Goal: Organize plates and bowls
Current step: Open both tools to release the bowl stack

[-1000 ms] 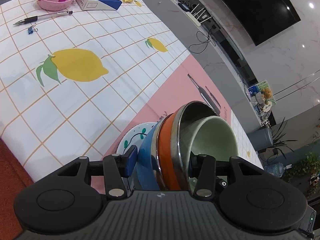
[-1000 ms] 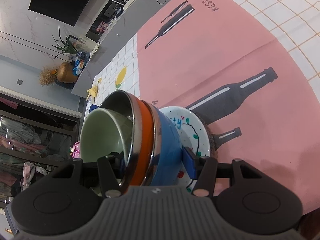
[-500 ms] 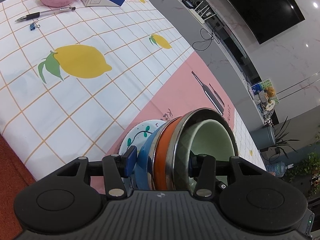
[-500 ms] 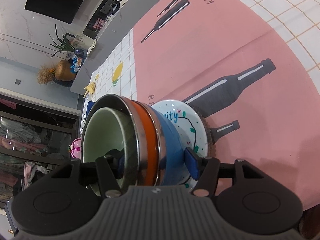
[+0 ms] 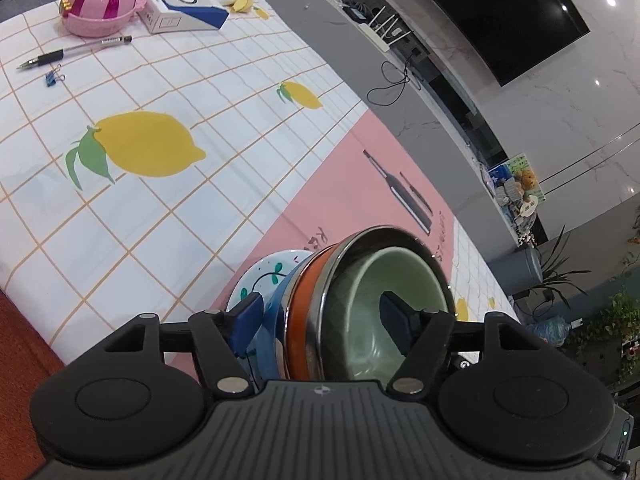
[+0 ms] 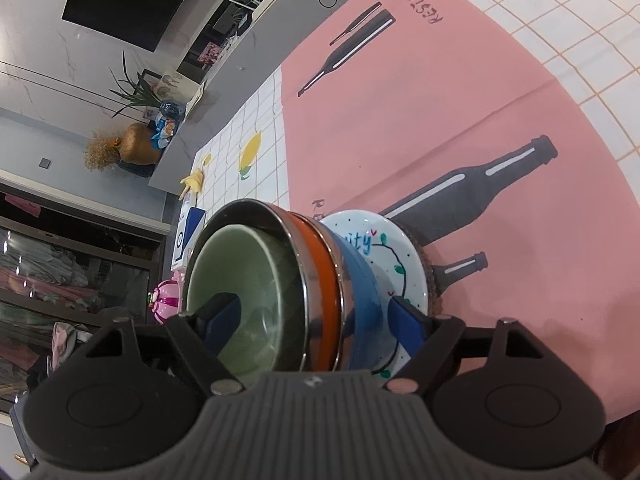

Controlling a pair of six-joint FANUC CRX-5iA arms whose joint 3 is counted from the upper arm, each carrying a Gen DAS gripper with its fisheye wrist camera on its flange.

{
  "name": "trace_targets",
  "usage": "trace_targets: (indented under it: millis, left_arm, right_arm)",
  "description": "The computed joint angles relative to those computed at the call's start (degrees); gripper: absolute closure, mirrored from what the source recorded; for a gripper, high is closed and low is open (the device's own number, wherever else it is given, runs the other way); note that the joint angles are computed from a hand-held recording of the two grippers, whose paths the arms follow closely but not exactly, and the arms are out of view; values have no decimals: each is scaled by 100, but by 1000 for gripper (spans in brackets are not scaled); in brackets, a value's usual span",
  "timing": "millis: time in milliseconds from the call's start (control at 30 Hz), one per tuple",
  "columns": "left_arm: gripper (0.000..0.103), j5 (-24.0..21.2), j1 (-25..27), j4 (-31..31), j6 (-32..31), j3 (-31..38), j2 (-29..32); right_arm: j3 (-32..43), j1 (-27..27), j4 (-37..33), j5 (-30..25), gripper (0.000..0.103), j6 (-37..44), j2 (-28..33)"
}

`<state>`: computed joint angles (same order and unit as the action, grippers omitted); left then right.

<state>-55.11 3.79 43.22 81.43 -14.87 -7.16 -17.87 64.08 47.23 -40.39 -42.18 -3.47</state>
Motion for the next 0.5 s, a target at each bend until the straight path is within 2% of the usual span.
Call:
trace_targets:
  millis: [200, 367, 500]
  left_arm:
    - [23, 161, 15, -139, -186, 25, -224]
    - [23, 435, -31, -141, -537, -33, -526]
    - [23, 682, -170, -229, -1070, -56, -805]
  right_arm:
    - [54, 193, 214, -437, 23, 29, -54]
    - [123, 492, 646, -1181, 23, 126, -110]
    - [129, 738, 1000, -1762, 23, 209, -186]
